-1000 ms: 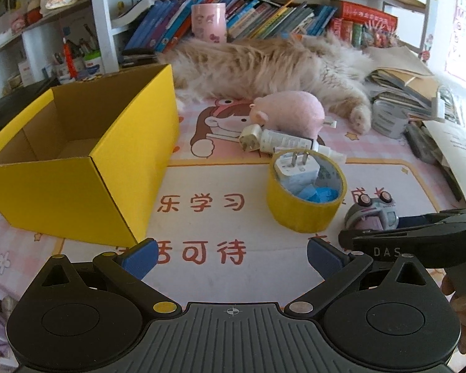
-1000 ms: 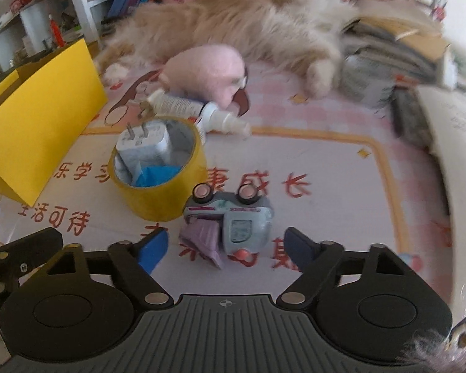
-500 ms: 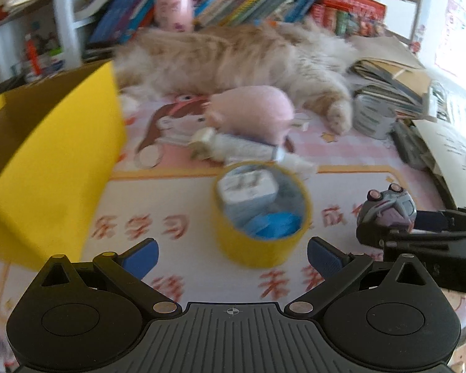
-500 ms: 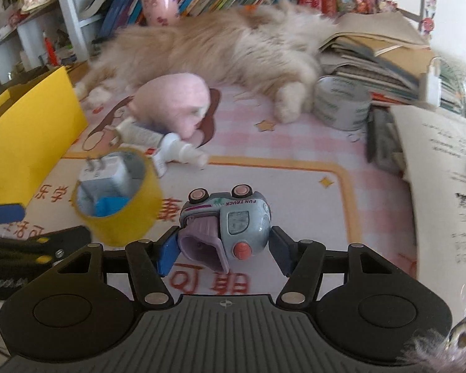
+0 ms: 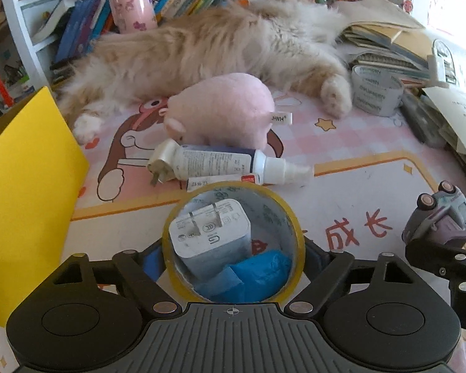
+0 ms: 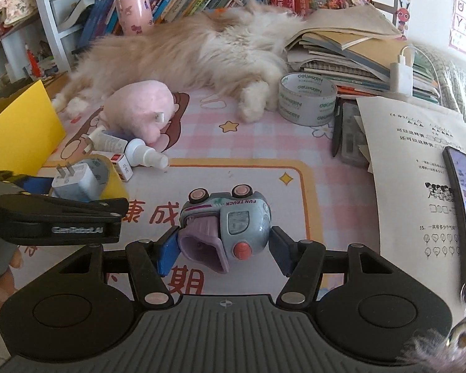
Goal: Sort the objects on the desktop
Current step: 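Grasp the yellow tape roll rim with the left gripper and lift it while the right holds the truck, then carry the tape roll in the left gripper toward the yellow box while the right carries the truck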
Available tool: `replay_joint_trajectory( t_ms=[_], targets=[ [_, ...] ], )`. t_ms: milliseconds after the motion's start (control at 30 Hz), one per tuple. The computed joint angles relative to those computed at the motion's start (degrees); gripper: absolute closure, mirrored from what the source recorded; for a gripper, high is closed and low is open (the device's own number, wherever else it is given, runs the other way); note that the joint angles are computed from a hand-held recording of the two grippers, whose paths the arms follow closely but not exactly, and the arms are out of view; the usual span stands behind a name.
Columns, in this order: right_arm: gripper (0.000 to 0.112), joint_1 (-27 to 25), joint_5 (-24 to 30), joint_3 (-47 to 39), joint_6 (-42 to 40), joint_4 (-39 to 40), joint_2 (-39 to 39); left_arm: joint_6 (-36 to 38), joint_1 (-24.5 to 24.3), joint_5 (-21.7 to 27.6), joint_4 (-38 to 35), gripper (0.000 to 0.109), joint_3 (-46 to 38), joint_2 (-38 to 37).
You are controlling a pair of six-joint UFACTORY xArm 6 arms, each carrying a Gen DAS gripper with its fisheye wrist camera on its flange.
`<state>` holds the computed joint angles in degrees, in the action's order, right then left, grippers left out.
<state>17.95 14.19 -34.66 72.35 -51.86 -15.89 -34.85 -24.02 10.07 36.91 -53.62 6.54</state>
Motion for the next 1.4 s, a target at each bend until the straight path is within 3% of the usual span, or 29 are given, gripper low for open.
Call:
replay_joint_trajectory(
  t_ms=[100, 267, 633, 733, 900, 1167, 1400],
  targets=[
    [0.054, 0.03, -0.18, 0.09, -0.61, 0.84, 0.04, -2.62, 0.21, -0.35, 1.84, 0.023, 1.26, -1.55],
    [0.054, 0.13, -0.71, -0.17, 1.25, -1.73, 0.12, -16.34, 2.12, -4.13, 14.81, 0.023, 3.4, -6.01],
    [0.054, 0.12, -3.66, -1.07, 3.07, -5.38, 0.73, -29.23, 3.37, -4.77, 28.4, 0.023, 7.88, -14.37],
    [0.054, 0.68, -3.48, -1.3, 1.94, -4.51, 0.92, -30.18, 3.72, -4.33, 29.2, 0.023, 10.49, -17.35],
    [0.054, 2.29, -3.09, -1.59, 1.07, -4.39, 0.7, -25.14, 4.59, -4.44, 23.86, 0.023, 15.55, -21.85],
    [0.054, 6.03, 0.31, -2.63, 6.35, -8.14, -0.03, -12.5, 6.7, -6.81, 12.65, 0.023, 21.18, -26.22],
    [0.054, 10.96, 4.94, -4.36, 11.56, -8.87, 0.33, 6.32, 8.53, -9.47, -3.09, 0.023, 27.66, -31.82]
  ],
)
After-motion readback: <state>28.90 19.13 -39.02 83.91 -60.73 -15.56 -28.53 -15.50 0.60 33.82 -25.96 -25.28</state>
